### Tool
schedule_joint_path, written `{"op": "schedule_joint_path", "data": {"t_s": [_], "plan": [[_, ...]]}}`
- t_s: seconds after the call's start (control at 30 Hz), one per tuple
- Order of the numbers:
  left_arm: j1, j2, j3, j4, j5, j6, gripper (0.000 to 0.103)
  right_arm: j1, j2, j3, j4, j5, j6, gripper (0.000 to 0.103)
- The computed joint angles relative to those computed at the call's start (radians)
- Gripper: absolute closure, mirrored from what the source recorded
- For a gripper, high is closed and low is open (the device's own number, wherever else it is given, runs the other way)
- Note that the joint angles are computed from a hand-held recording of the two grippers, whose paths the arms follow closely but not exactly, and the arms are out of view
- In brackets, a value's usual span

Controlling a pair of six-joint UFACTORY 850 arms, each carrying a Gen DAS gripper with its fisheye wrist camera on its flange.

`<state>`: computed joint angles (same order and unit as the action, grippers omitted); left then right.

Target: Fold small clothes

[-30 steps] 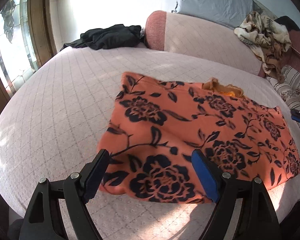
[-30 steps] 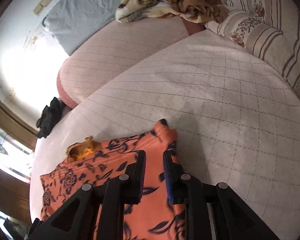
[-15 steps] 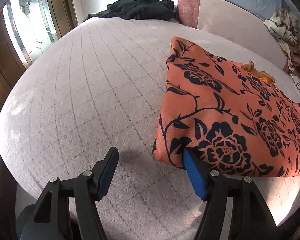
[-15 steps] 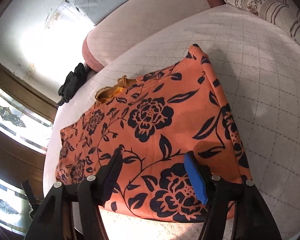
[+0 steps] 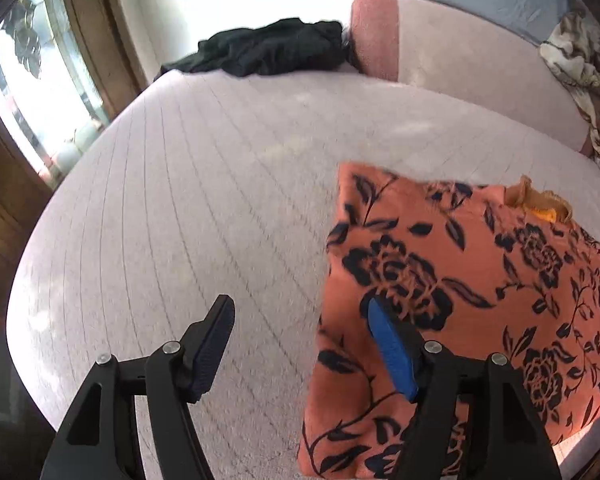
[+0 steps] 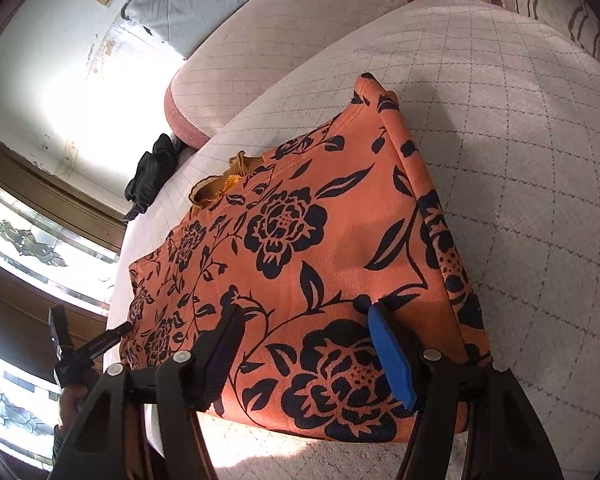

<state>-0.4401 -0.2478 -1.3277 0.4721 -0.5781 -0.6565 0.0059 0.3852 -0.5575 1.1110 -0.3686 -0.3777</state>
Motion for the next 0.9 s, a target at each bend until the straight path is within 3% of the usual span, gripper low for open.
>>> {"op": "schedule_joint_path", "data": {"t_s": [0.07,0.13,0.2,0.37,0.5,0.6,0.73,0.9], "plan": [[0.011,-0.054,-0.071,-0.083,0.006,0.144,0.032,0.002,0.001,0.002,0.011,0.005,-0.002,0.035],[0.023,-0.178,-0.204,-0.131,-0.088,0.238,0.032,0.010,0.001,0.001,-0.006,0.016,0.018,0.035],[0.028,-0.313,-0.344,-0.039,-0.193,0.210,0.031,0.008,0.003,0.005,0.024,0.015,-0.006,0.034],[0.030,-0.385,-0.470,0.067,-0.216,0.155,0.028,-0.022,0.008,0.021,0.147,-0.021,-0.130,0.034],[0.019,-0.292,-0.355,0.188,-0.180,0.030,0.028,-0.017,0.002,0.015,0.125,-0.014,-0.103,0.034],[0.006,-0.143,-0.189,0.228,-0.082,-0.063,0.028,-0.007,0.012,0.005,0.045,-0.004,0.013,0.034],[-0.038,0.047,0.025,0.232,0.042,-0.171,0.026,0.047,0.124,0.049,-0.049,0.072,0.216,0.034],[-0.120,0.136,0.170,0.134,0.132,-0.165,0.026,0.166,0.258,0.175,-0.026,0.131,0.437,0.030]]}}
